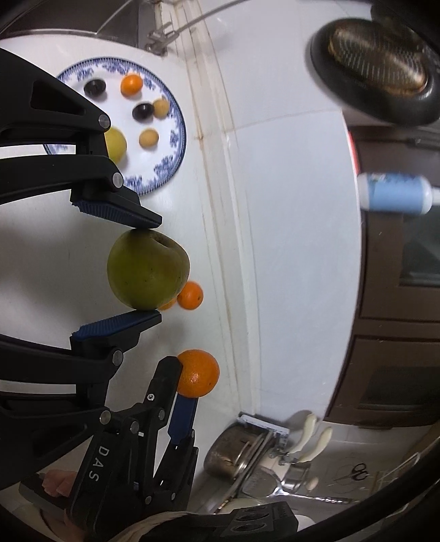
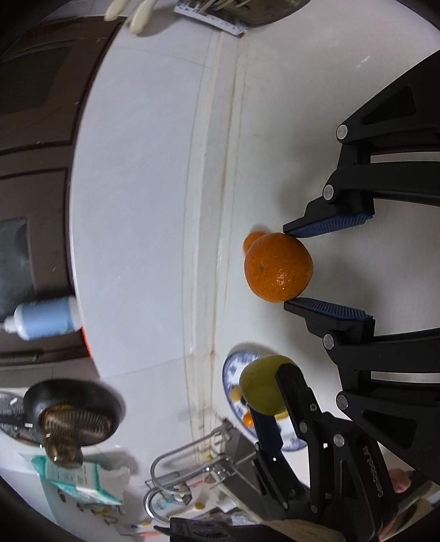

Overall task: Organize fruits
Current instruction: 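Carry the green fruit with the left gripper while the right gripper carries the tangerine to the plate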

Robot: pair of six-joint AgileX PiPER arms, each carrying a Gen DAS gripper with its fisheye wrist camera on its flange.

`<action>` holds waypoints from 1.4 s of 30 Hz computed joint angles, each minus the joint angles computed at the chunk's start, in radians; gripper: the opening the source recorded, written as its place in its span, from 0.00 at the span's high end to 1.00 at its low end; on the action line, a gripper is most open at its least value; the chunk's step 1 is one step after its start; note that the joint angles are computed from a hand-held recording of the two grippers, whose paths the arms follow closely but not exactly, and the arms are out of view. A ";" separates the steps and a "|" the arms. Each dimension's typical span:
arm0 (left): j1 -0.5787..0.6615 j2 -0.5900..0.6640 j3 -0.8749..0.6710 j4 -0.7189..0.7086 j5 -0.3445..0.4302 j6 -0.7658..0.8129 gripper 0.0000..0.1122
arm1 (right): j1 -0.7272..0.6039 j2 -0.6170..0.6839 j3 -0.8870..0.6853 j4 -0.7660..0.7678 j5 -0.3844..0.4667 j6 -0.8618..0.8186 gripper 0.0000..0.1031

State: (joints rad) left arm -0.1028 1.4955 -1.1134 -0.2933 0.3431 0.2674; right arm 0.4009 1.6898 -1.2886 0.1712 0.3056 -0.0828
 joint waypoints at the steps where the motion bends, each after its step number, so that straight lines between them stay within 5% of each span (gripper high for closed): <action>1: 0.011 -0.011 0.006 -0.014 0.002 0.017 0.57 | 0.014 -0.004 -0.002 -0.024 -0.002 0.027 0.63; 15: 0.221 -0.139 0.067 -0.265 0.069 0.322 0.57 | 0.185 0.023 -0.114 -0.299 0.035 0.332 0.63; 28: 0.424 -0.120 0.053 -0.470 0.148 0.592 0.57 | 0.278 0.169 -0.350 -0.300 0.144 0.351 0.63; 34: 0.477 -0.074 0.023 -0.504 0.175 0.649 0.57 | 0.305 0.266 -0.503 -0.290 0.223 0.332 0.63; 42: 0.511 0.044 -0.061 -0.482 0.203 0.650 0.57 | 0.307 0.477 -0.840 -0.219 0.429 0.253 0.63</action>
